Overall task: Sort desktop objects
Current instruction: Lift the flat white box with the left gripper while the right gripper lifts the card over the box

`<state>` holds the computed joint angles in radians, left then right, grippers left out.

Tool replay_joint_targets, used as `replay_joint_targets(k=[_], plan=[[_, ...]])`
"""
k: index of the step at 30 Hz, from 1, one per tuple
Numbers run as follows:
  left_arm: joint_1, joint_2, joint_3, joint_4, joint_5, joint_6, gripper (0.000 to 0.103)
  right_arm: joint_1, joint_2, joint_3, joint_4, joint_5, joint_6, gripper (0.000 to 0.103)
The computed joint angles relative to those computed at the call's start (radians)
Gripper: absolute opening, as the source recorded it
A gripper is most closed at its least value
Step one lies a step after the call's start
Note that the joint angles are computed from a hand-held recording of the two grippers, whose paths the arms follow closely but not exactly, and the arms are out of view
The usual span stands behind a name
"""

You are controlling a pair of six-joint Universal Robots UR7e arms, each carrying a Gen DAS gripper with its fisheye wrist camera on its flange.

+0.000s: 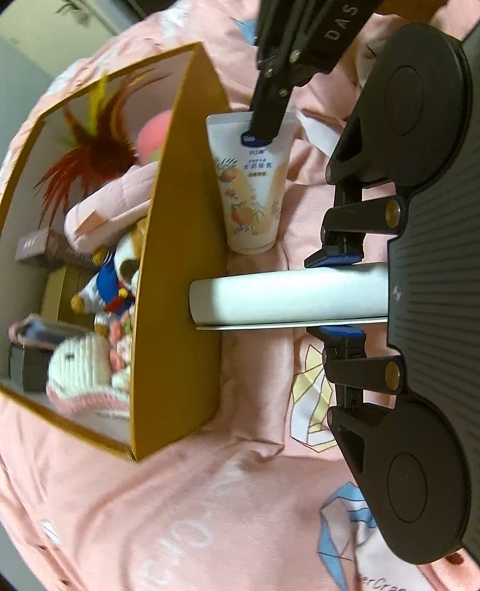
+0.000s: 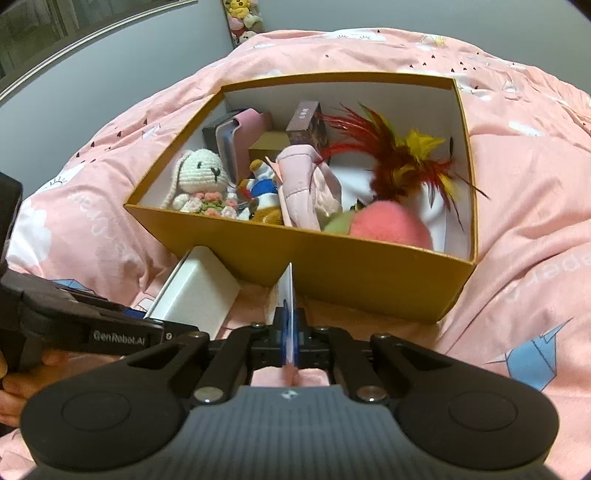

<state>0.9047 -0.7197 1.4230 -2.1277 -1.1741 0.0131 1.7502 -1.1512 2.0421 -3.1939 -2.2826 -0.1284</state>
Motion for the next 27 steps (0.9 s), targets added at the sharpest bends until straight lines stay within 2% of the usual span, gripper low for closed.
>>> replay_joint_targets(k=[4,13,18,27], plan=[[-0.003,0.022,-0.013,0.023,-0.010,0.007,0.033,-0.015,0.002,-0.007,0.027,0.018,0.024,0.005],[0.014,0.021,-0.024,0.027,-0.036,-0.016,0.033,-0.029,0.036,-0.028,0.001,0.050,-0.004,0.007],[0.007,-0.012,0.005,-0.005,-0.037,0.002,0.033,-0.024,0.016,-0.009,-0.017,0.058,-0.002,0.005],[-0.022,-0.093,0.070,-0.101,-0.083,0.071,0.033,0.025,-0.041,0.009,-0.057,0.041,-0.047,0.005]])
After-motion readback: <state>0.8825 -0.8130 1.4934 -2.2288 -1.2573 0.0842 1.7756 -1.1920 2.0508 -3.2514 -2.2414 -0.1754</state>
